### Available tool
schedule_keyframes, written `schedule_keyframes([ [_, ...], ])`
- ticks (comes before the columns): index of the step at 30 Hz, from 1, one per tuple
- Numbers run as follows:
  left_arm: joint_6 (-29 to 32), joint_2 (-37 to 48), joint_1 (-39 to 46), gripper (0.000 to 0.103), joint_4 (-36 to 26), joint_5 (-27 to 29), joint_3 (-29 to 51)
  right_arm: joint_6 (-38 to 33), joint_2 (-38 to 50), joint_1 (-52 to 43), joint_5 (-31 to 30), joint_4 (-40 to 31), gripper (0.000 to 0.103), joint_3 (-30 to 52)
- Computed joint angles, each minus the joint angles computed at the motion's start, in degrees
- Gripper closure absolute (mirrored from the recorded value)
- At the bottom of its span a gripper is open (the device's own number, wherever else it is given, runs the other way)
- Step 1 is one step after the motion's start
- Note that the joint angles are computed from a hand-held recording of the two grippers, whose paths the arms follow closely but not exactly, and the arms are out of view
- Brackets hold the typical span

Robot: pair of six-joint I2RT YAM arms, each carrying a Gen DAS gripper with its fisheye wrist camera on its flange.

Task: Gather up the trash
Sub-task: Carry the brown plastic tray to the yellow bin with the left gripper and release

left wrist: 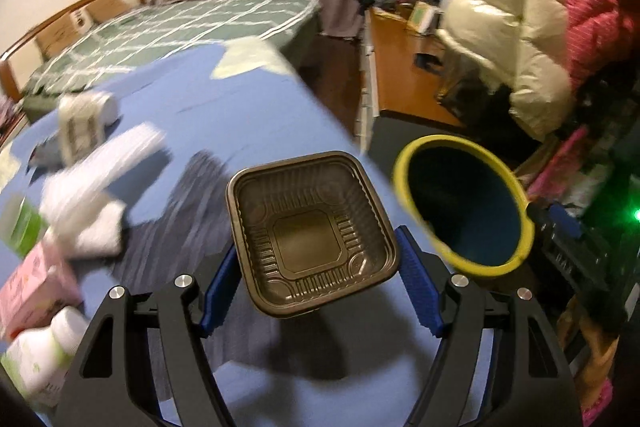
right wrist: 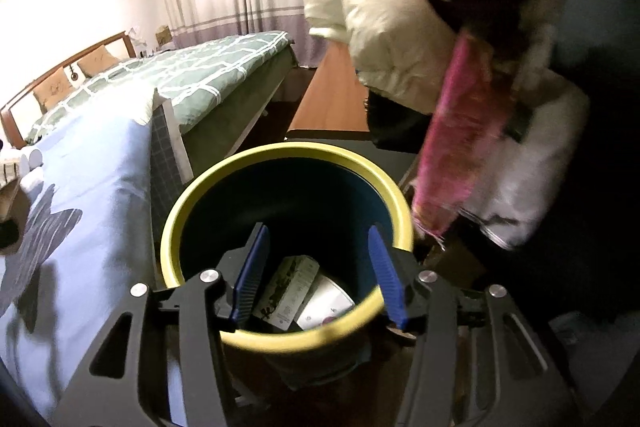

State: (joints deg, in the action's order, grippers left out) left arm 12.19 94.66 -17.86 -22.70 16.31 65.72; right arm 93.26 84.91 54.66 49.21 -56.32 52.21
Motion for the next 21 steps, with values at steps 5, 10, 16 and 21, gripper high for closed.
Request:
schedule_keyframes([
  [5,-0.9,1.0,-6.9,0.031,-0.9,-0.7,3.2,8.7,-1.5,4.2,0.2,-7.5,0.052,0.0],
  [10,-2.4,4.3,-13.4,0.031,-3.0,-1.2,8.5,15.7,-2.2,7.1,0.4,-12.2,0.05,-0.4],
  [16,-3.2,12.3,-19.2,0.031,-6.3,-3.4,17.5,18.8,-3.0,8.4,0.1,-13.9,0.049,-1.3],
  [21,-4.3,19.1,-21.7,0.03,-8.3,-5.7,23.9,20.5,-3.0,9.5,-0.2,-15.3,0.048,-1.3],
])
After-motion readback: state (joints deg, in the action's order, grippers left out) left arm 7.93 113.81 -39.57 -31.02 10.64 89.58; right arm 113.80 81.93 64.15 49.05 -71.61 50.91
